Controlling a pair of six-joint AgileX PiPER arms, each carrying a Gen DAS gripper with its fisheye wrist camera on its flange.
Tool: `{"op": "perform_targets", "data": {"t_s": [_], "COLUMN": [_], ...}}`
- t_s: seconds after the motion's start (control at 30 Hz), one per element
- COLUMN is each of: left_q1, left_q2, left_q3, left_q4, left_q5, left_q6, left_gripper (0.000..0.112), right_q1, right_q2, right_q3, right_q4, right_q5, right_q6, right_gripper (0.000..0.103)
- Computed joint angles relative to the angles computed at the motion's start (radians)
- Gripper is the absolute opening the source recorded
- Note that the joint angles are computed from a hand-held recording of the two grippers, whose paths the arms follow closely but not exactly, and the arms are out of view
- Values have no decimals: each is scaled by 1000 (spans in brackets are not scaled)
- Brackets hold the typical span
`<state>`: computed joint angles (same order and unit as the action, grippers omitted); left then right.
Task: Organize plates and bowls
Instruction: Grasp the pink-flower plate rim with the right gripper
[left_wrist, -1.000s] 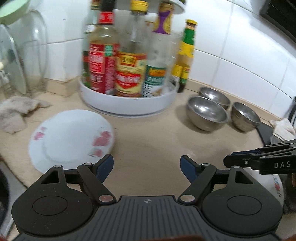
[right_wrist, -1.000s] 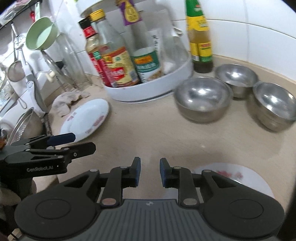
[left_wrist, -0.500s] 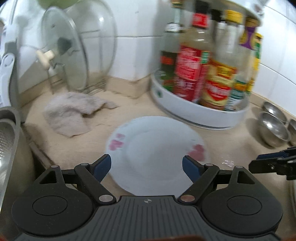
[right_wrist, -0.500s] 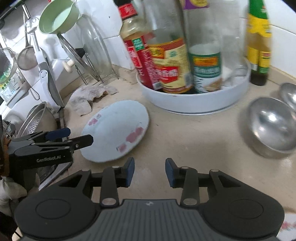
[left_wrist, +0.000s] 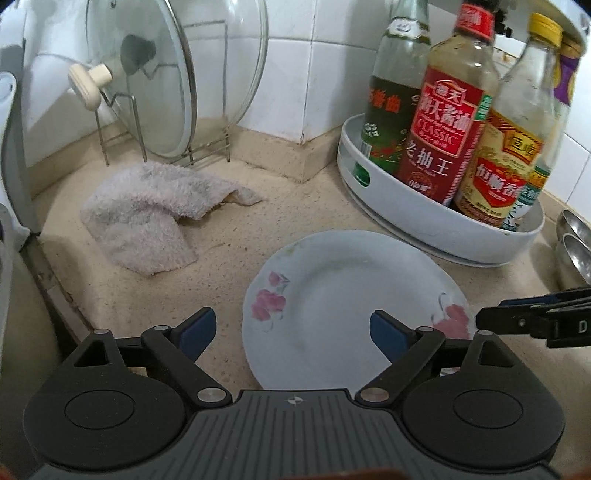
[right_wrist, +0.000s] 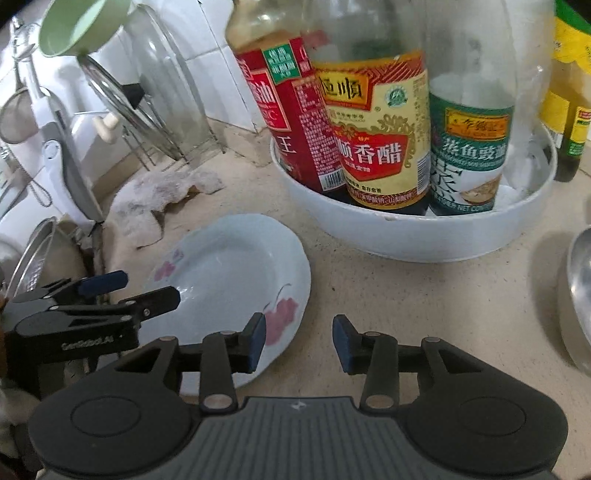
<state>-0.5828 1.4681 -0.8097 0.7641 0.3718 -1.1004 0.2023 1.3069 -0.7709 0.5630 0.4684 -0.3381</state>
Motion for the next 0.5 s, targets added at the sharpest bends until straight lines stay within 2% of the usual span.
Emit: {"op": "perform_targets", "data": {"t_s": [0.07,0.2,0.5], "left_q1": [18,38,66], "left_q2": [20,61,126], "left_q3": [-10,-36,-77], "left_q4": [-18,-59,-221], "left_q5": [-17,-34,-69], "left_q6": [25,72,246], "left_gripper": [94,94,93], "right_q1": [-6,6,13], "right_q2": [39,101,157], "right_q3": [-22,-63,-97], "right_q4": [55,66,125], "right_q5": [10,10,18], "right_q6": [-45,-61,-123], "right_gripper": [38,39,39]}}
